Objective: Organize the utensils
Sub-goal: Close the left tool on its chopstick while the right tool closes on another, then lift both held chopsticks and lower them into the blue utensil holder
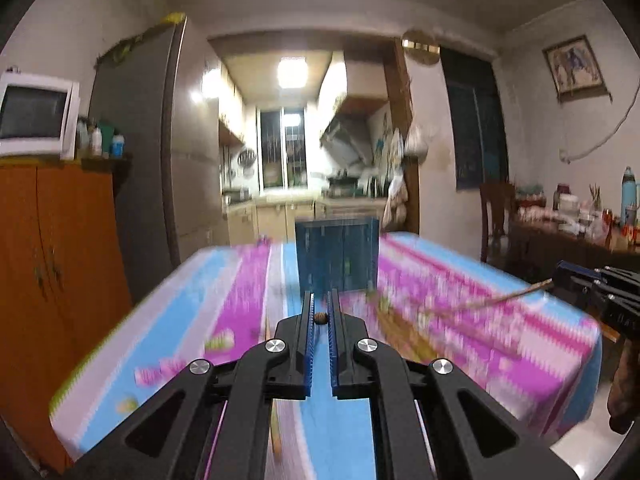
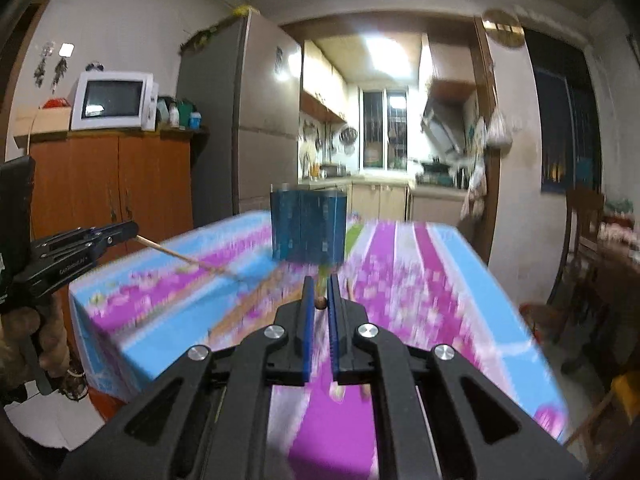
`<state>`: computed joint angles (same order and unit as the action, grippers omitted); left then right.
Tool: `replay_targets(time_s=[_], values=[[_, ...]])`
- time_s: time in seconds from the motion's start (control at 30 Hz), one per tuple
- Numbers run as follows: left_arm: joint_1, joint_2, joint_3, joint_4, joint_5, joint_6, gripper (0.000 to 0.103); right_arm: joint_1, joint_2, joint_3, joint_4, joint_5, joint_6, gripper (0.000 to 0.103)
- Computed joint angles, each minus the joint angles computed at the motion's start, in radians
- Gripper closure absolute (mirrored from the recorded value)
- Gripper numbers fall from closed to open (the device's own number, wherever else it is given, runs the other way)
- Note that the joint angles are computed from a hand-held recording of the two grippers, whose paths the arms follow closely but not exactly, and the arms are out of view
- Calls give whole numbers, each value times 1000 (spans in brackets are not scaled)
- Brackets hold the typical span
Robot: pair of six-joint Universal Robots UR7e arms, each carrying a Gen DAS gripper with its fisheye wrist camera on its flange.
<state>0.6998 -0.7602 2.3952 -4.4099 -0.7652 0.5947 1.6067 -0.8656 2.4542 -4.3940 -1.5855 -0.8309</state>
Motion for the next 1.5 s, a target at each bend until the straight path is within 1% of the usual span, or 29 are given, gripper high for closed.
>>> replay_targets(time_s=[0.07,0.1,0.13,0.23,0.27,0.3,0.33,0.4,0.47,0.5,0.57,0.63,0.73,0.8,1.0,1.13,1.27,1.5], values=[[0,-48,-49,79,-18,24,95,32,-47,-31,82,-17,-5,98],[-6,-57,-69,100,-18,41,95,57,-78,-63,153,-35,-5,98],[-3,-79,-99,153,-33,51,95,69,-96,-80,199,-40,-4,98],[10,-122,-174,308,-56,21,95,116,-143,-166,375,-81,-6,98],[15,-130,-194,351,-62,13,95,126,-152,-185,417,-92,-3,98],[24,-141,-220,410,-76,-7,95,140,-160,-224,490,-112,3,98],[30,-147,-241,453,-82,-20,95,145,-164,-242,521,-119,3,98],[42,-154,-282,524,-86,-39,95,163,-169,-303,627,-152,18,98],[55,-161,-322,596,-86,-61,95,178,-166,-342,684,-177,27,98],[58,-162,-334,615,-83,-66,95,188,-167,-372,735,-195,41,98],[63,-166,-365,669,-74,-77,95,201,-161,-406,782,-219,56,98],[61,-164,-390,697,-55,-78,95,219,-154,-445,828,-246,58,98],[64,-177,-422,770,-51,-117,95,240,-146,-481,853,-267,60,98],[67,-184,-445,812,-50,-136,95,251,-149,-509,893,-277,78,98],[56,-183,-521,868,-45,-115,95,277,-166,-594,1024,-305,139,98],[54,-176,-604,925,-54,-124,95,309,-176,-675,1112,-328,170,98],[48,-152,-713,961,-52,-107,95,339,-163,-772,1185,-356,184,98],[56,-96,-907,1070,-54,-113,95,377,-84,-969,1275,-397,179,98]])
